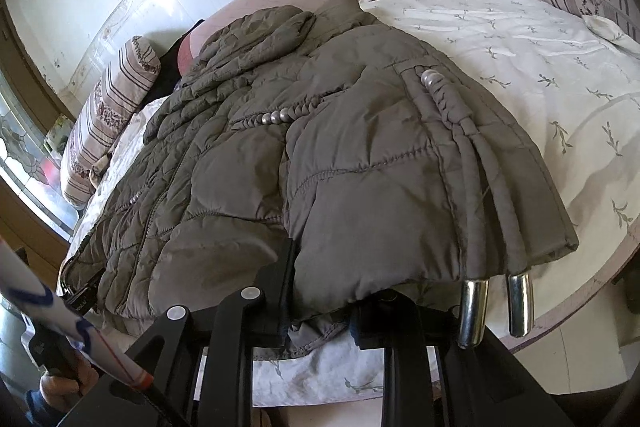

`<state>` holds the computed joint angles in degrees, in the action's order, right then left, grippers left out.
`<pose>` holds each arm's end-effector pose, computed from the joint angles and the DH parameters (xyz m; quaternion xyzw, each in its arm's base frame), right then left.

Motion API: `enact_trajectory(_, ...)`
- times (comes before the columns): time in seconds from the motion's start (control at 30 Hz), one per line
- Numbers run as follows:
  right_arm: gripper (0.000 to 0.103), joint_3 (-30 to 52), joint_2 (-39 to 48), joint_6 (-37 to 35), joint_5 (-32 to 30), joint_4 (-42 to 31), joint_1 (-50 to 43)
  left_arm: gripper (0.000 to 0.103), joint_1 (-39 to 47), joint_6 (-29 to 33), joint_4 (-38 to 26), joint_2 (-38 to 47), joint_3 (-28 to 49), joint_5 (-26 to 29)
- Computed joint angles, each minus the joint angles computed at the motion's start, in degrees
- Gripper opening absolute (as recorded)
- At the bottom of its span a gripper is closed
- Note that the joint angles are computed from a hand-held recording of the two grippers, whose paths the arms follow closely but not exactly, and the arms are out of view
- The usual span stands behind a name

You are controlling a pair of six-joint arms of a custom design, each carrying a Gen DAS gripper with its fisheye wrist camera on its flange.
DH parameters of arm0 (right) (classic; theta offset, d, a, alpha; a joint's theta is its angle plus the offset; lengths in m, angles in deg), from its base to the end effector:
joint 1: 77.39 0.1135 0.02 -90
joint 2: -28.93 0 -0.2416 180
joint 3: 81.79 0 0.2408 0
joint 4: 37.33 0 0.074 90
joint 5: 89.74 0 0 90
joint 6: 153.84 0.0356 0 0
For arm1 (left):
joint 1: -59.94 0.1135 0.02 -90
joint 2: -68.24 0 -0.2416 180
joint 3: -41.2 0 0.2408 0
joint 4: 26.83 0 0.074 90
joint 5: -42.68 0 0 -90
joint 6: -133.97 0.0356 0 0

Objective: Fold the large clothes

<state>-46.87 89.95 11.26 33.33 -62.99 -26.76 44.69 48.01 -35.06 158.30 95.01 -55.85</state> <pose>0.1314 0.1295 0.1374 0.2831 0.8654 0.1568 0.3825 0.2835 -0.0718 0.1362 0.1257 0.9114 0.0306 0.3907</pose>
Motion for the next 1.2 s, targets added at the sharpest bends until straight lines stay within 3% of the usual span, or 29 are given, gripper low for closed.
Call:
enact_trajectory(0.2, 0.025, -0.91, -1.25, -0.54, -0.83, 0.31, -0.56, 0.067, -0.09, -0.46, 0.19, 0.21, 0.02, -1.00)
enact_trajectory(0.47, 0.025, -1.44, -1.93, -0.11, -1.18, 0.74, -0.63, 0.067, 0.17, -0.06, 0.39, 0.11, -0.13, -0.86)
enact_trajectory(0.67, 0.019, -1.68, -2.27, 0.93, -0.29, 0.47, 0.18, 0.048, -0.10, 1.57, 0.93, -1.58, -1.44, 0.19)
enact_trajectory(0.83, 0.014, 0.68, -2.53, 1.77, 2.30, -4.05, 1.63, 0.031, -0.15, 1.60, 0.52, -3.46, -2.20, 1.16)
enact_trajectory(0.97, 0.013, 5.98, 0.17, 4.86, 8.21, -13.79, 5.24, 0.026, -1.24, 1.15, -0.48, -6.31, -3.52, 1.56)
enact_trajectory(1.1, 0.013, 6.95, -3.97, 10.11, 11.32, -21.82, 7.11, 0.026, -3.80, 0.94, -0.82, -9.65, -6.36, 0.84)
enact_trajectory(1.2, 0.013, 4.98, -7.24, 9.19, 9.17, -21.15, 5.82, 0.027, -6.27, 2.15, 1.53, -9.78, -8.27, -2.04)
